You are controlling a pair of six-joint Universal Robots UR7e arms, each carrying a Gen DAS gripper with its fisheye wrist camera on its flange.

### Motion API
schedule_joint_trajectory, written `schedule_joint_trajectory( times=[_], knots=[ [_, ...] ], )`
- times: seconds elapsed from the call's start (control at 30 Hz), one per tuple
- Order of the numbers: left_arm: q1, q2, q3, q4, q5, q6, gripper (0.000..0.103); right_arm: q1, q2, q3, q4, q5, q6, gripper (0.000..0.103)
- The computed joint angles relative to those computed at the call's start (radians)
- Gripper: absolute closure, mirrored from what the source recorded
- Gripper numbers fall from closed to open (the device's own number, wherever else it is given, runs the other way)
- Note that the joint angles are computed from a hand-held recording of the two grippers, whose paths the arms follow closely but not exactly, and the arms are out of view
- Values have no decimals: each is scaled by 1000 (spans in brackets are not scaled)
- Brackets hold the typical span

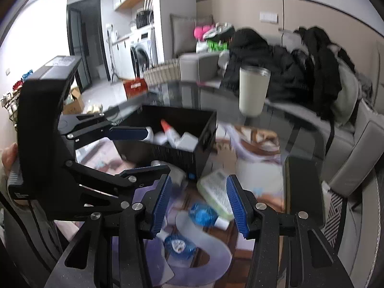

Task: Organize rigid objects
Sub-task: 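Close the left tool on the silver tape roll beside the box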

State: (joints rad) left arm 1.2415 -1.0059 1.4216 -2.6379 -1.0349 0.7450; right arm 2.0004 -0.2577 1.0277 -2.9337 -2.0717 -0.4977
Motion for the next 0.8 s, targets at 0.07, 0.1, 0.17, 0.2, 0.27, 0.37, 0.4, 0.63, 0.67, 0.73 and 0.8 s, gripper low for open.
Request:
schedule_joint_trajectory(
  times=[0.07, 0.1, 0.17, 0.2, 0.27, 0.37, 0.4, 0.63, 0.67, 0.73, 0.8],
  knots=[
    [3, 2, 1, 14, 8, 10, 41, -7, 5, -12, 63, -11, 22, 54],
    [4, 8, -5, 25, 14, 9, 42, -10, 8, -20, 93, -13, 31, 54],
    [8, 10, -15, 55, 9, 3, 42, -15, 12, -25, 133, -16, 45, 54],
    [8, 12, -17, 58, 9, 0, 42, -17, 13, -29, 152, -15, 49, 54],
    [7, 15, -18, 55, 12, 6, 42, -20, 16, -32, 181, -13, 53, 54],
    [10, 21, -30, 81, 12, 0, 42, -23, 18, -39, 220, -14, 65, 54],
    [10, 24, -33, 89, 13, -5, 43, -24, 17, -39, 234, -13, 71, 54],
    [18, 40, -67, 152, 20, -43, 51, -38, 17, -41, 296, 0, 94, 54],
    [19, 42, -71, 163, 21, -51, 53, -39, 14, -37, 302, 4, 101, 54],
    [23, 49, -86, 189, 19, -70, 60, -41, 14, -36, 307, 7, 103, 54],
    [26, 55, -102, 228, 13, -91, 71, -42, 15, -35, 308, 8, 100, 54]
  ],
)
